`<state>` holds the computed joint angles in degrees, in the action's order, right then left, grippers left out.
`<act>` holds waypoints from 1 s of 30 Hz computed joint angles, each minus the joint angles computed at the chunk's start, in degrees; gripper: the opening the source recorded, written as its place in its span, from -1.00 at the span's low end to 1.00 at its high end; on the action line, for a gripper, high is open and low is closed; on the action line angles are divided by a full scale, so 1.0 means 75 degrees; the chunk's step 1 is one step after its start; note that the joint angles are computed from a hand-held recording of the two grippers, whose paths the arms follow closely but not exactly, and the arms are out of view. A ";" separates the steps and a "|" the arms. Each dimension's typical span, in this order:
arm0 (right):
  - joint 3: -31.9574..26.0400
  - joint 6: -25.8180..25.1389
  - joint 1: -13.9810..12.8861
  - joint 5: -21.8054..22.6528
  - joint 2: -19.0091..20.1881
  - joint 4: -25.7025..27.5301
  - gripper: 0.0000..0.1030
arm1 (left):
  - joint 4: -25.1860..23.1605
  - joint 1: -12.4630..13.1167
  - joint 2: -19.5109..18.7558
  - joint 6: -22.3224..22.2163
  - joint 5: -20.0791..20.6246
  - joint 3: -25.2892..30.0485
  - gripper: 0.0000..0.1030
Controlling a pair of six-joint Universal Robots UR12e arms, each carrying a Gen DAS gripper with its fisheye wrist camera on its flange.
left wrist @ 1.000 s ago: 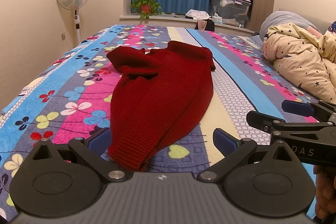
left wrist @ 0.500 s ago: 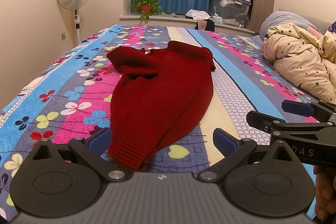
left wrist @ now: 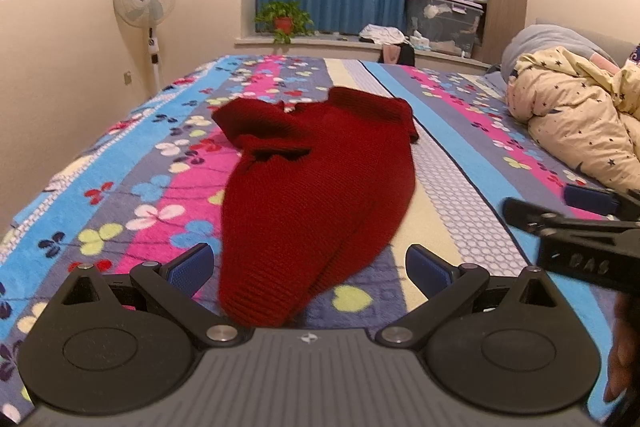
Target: Fold small clothes
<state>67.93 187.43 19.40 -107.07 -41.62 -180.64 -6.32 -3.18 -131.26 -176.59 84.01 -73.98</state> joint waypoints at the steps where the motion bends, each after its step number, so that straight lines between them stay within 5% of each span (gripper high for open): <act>1: -0.0001 0.0163 -0.0018 -0.0104 -0.0009 0.0050 0.65 | -0.0017 0.0015 0.0012 0.0004 -0.0008 0.0009 0.97; 4: 0.0014 0.0560 -0.0062 -0.0456 -0.0059 0.0264 0.65 | -0.0141 0.0121 -0.0075 0.0415 -0.0113 0.0313 0.65; 6: 0.0048 0.0937 -0.0110 -0.0548 -0.0101 0.0338 0.65 | -0.0425 0.0240 -0.0078 0.0733 -0.0517 0.0498 0.23; 9: 0.0100 0.1420 -0.0154 -0.0721 -0.0154 0.0387 0.60 | -0.0867 0.0485 -0.0258 0.1478 -0.1457 0.0988 -0.05; 13: 0.0165 0.1918 -0.0256 -0.0550 -0.0187 0.0341 0.07 | -0.1161 0.0631 -0.0597 0.1898 -0.1363 0.1413 -0.32; 15: 0.0207 0.2069 -0.0305 -0.0322 -0.0215 0.0345 -0.21 | -0.2425 0.0645 -0.0782 0.1472 -0.0835 0.1840 -0.55; 17: 0.0188 0.2145 -0.0340 -0.0111 -0.0200 0.0365 -0.34 | -0.3661 0.0705 -0.0988 0.0717 -0.0771 0.2398 -0.55; 19: 0.0109 0.2142 -0.0369 0.0048 -0.0150 0.0441 -0.34 | -0.4226 0.0805 -0.1137 0.0153 -0.1376 0.2716 -0.55; 22: -0.0103 0.2153 -0.0407 0.0267 -0.0039 0.0723 -0.33 | -0.4765 0.0802 -0.1261 0.0469 -0.1781 0.2966 -0.45; 24: -0.0266 0.2216 -0.0442 0.0443 0.0043 0.0948 -0.33 | -0.5107 0.0780 -0.1300 0.0734 -0.1880 0.3074 -0.04; 26: -0.0469 0.2195 -0.0481 0.0613 0.0149 0.1122 -0.32 | -0.5313 0.0744 -0.1329 0.0636 -0.1911 0.3142 0.11; 30: -0.0924 0.2249 -0.0572 0.0738 0.0407 0.1407 -0.28 | -0.6297 0.0831 -0.1496 0.0196 -0.2012 0.3524 0.16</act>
